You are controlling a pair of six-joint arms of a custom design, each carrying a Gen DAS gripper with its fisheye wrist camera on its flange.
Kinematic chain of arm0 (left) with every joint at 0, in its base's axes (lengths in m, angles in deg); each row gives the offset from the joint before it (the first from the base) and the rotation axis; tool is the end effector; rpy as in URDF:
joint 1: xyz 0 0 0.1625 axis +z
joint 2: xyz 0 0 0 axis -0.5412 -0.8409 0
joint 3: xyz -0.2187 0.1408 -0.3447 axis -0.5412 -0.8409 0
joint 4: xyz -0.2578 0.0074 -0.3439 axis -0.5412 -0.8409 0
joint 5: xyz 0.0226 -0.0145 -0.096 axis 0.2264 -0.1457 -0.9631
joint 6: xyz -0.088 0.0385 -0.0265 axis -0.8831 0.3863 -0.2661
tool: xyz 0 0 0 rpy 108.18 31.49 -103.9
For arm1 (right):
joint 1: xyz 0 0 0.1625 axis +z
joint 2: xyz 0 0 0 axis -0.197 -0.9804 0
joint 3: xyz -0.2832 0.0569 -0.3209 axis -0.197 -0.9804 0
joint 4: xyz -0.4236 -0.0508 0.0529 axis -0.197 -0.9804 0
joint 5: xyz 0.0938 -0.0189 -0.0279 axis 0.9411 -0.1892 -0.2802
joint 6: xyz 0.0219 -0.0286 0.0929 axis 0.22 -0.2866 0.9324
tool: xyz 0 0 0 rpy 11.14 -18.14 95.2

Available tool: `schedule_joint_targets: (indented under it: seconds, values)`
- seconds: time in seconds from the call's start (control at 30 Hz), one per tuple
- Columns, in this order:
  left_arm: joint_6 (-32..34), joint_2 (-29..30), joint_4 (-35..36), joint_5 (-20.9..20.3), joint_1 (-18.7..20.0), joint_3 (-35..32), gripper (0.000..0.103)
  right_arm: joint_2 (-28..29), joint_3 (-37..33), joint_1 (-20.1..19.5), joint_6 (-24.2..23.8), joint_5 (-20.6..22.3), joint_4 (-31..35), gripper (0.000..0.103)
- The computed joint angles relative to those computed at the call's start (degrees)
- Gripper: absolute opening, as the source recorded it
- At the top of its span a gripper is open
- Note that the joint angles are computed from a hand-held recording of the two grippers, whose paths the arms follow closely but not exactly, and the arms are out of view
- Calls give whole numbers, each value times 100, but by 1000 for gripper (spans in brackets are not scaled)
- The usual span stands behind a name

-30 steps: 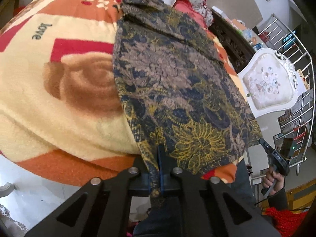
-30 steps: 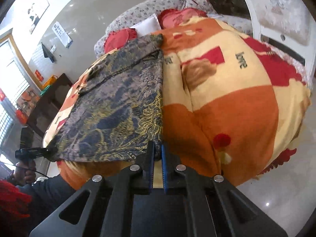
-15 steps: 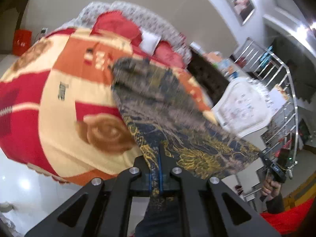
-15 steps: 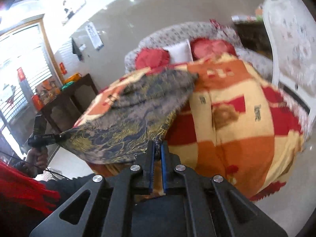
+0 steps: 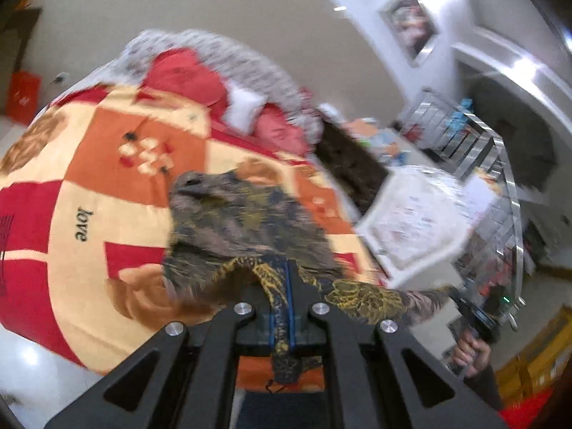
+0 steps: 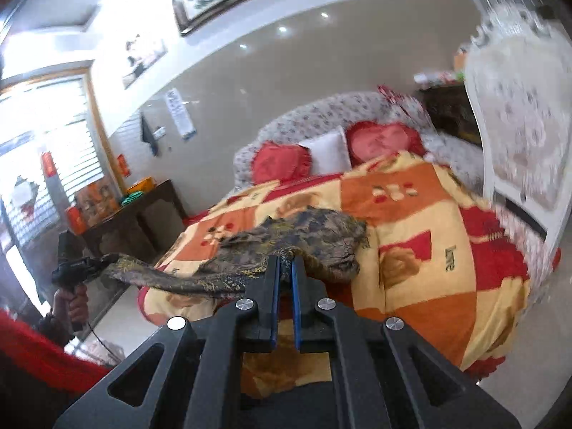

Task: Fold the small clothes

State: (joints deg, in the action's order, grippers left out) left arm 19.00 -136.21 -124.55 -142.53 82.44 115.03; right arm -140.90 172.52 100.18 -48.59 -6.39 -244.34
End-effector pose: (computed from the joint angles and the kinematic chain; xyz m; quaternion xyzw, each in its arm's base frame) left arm -0.1943 -0.5086 0.3478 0.1067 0.9078 -0.4028 0.0473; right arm 0.1360 -0.4940 0.4366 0.2386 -0.8766 0.4150 0.0486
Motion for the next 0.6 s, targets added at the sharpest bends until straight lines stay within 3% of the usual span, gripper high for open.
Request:
schedule_joint_targets:
  seconds: [0.27,0.43,0.6]
  values:
    - [452,2092,113,181,1019,-2363,4,2028,-1776,160,682,-910,-91,13]
    - [551,3099,453,519,1364,-3718,4,3483,-3403,166,1053,-1551,346,13]
    - [804,3919,1016,840,1542,-4919,5,4323,-4378,155,1034,-2029,580,13]
